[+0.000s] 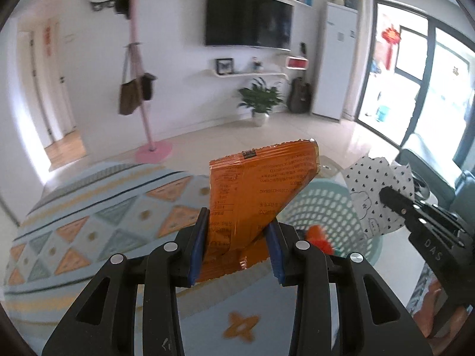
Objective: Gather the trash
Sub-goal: 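Carry the wrapper and tissue over the teal basket and release both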
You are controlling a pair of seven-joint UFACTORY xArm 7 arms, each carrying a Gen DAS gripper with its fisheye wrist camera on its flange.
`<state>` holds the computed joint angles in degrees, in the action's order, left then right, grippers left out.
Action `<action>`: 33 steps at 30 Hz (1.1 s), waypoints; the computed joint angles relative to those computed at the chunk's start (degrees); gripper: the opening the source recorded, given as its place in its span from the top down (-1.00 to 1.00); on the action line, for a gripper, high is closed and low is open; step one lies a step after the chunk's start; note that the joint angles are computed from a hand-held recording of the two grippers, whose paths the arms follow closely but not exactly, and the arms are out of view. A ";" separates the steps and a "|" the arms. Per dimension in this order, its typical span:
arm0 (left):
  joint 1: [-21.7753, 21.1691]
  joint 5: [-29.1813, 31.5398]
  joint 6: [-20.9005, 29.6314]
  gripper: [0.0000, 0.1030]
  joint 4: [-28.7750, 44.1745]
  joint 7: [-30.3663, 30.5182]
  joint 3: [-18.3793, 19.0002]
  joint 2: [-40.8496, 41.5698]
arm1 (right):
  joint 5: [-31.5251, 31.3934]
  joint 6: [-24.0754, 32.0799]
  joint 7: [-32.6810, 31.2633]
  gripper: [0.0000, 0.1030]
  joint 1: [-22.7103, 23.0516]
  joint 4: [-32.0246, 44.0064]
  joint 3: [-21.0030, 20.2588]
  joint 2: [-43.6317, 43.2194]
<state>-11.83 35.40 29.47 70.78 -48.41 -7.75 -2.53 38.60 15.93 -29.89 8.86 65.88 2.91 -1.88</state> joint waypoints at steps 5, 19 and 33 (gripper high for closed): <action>-2.38 -2.90 0.41 0.31 8.59 5.16 0.64 9.15 | -4.43 1.93 5.81 0.92 -2.91 3.65 -0.69 5.33; -6.95 -17.81 3.70 -0.07 22.24 21.08 4.10 25.11 | -22.21 9.13 22.00 0.91 -6.96 10.26 0.44 16.75; -1.70 -39.00 -7.41 -0.70 16.20 37.39 -0.86 23.67 | -23.12 10.04 23.00 0.12 -8.44 8.19 1.06 15.25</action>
<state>-13.53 -3.60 22.06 86.98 -11.02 -8.61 21.14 15.48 25.97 -6.88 0.42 74.07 3.97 13.37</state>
